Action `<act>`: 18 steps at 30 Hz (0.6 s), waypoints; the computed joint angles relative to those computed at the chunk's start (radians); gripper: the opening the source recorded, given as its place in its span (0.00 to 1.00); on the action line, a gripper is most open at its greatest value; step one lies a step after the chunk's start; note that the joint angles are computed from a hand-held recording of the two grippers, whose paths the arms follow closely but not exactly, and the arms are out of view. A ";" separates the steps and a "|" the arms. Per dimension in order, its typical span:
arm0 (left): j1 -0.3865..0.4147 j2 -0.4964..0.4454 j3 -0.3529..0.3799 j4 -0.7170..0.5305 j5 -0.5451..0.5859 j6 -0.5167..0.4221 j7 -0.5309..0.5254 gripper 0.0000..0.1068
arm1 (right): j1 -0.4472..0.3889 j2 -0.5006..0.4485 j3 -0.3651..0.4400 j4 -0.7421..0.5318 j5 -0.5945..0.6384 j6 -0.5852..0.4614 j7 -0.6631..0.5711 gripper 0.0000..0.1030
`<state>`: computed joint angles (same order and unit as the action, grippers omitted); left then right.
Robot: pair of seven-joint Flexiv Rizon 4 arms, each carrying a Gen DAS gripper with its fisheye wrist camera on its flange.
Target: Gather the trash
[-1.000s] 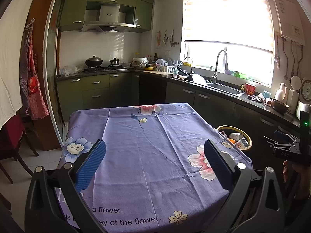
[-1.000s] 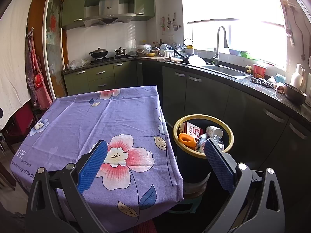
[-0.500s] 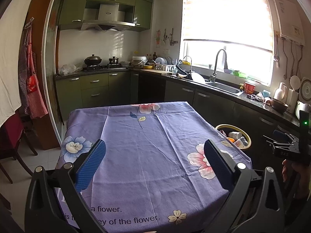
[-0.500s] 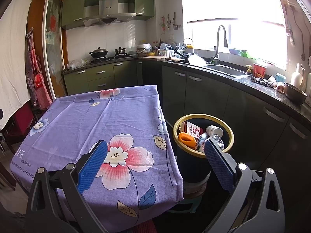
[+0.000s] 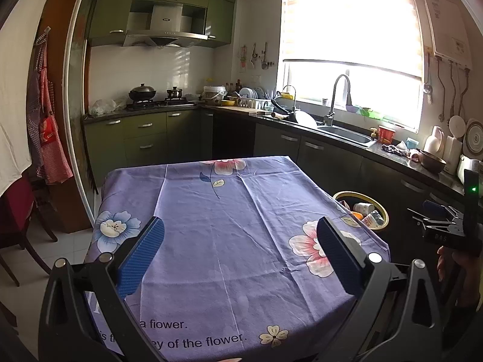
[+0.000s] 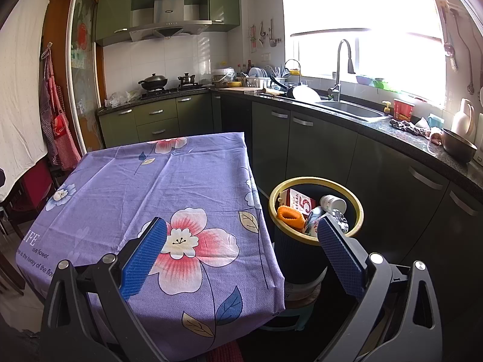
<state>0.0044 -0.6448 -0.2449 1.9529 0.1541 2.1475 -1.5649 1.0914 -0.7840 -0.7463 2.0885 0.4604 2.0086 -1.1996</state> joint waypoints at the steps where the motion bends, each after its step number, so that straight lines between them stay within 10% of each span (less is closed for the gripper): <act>1: 0.004 -0.001 -0.004 0.000 0.005 -0.001 -0.001 0.90 | 0.002 -0.001 -0.002 0.000 0.001 -0.003 0.000 0.95; 18: 0.087 -0.022 -0.087 -0.010 0.089 0.000 -0.033 0.90 | 0.000 -0.002 0.000 -0.001 -0.002 -0.003 0.003 0.95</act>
